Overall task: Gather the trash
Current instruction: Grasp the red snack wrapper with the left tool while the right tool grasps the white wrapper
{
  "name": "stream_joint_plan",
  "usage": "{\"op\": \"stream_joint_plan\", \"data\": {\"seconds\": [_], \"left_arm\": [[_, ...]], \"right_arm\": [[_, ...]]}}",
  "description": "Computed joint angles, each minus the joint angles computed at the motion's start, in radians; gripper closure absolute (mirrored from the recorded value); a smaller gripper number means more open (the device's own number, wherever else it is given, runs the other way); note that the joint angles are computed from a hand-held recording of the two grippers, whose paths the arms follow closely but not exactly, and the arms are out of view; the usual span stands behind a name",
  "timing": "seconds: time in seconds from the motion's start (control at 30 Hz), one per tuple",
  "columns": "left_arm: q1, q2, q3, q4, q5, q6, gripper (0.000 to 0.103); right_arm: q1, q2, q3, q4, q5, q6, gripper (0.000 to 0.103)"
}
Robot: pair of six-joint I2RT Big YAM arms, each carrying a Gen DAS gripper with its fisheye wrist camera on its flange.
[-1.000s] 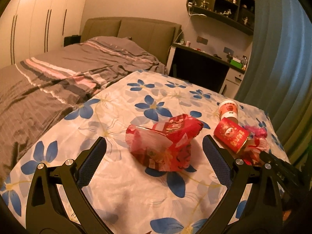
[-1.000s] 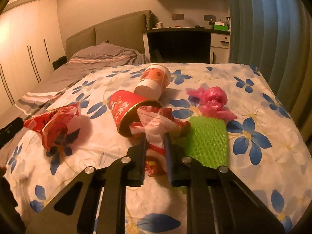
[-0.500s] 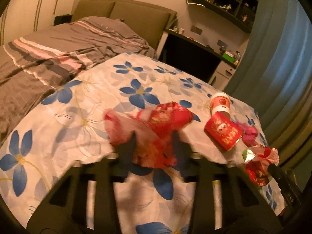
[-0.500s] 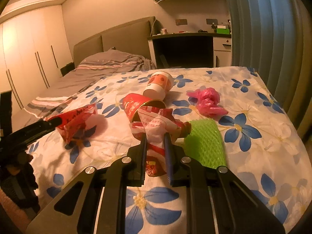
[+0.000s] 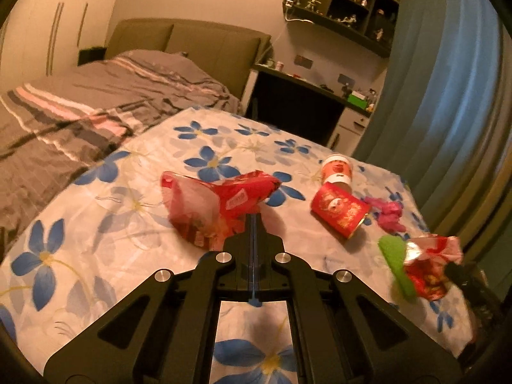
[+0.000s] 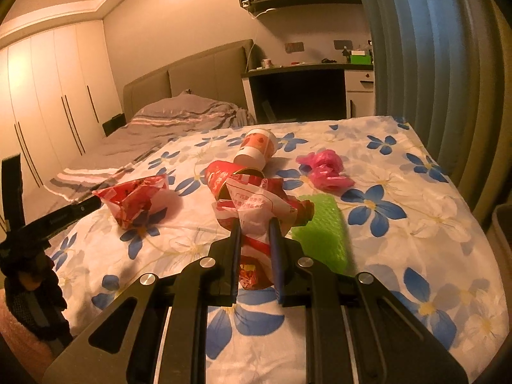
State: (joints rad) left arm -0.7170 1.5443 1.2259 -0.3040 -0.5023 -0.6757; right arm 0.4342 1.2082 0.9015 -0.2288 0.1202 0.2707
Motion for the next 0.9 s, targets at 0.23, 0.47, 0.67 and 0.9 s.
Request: {"op": "stream_joint_plan", "data": {"seconds": [0.23, 0.47, 0.67, 0.9], "left_arm": [[0.011, 0.062, 0.065, -0.094, -0.043, -0.037, 0.06], [0.042, 0.144, 0.161, -0.188, -0.021, -0.049, 0.06], [0.06, 0.168, 0.179, -0.193, 0.031, -0.06, 0.098], [0.041, 0.133, 0.141, -0.139, 0.001, -0.049, 0.103]], "right_arm": [[-0.004, -0.044, -0.03, 0.002, 0.002, 0.015, 0.085], [-0.019, -0.051, -0.035, 0.013, -0.018, 0.02, 0.085], [-0.022, -0.045, -0.035, 0.011, -0.03, 0.017, 0.085], [-0.018, -0.047, -0.039, 0.01, -0.026, 0.01, 0.085]]}}
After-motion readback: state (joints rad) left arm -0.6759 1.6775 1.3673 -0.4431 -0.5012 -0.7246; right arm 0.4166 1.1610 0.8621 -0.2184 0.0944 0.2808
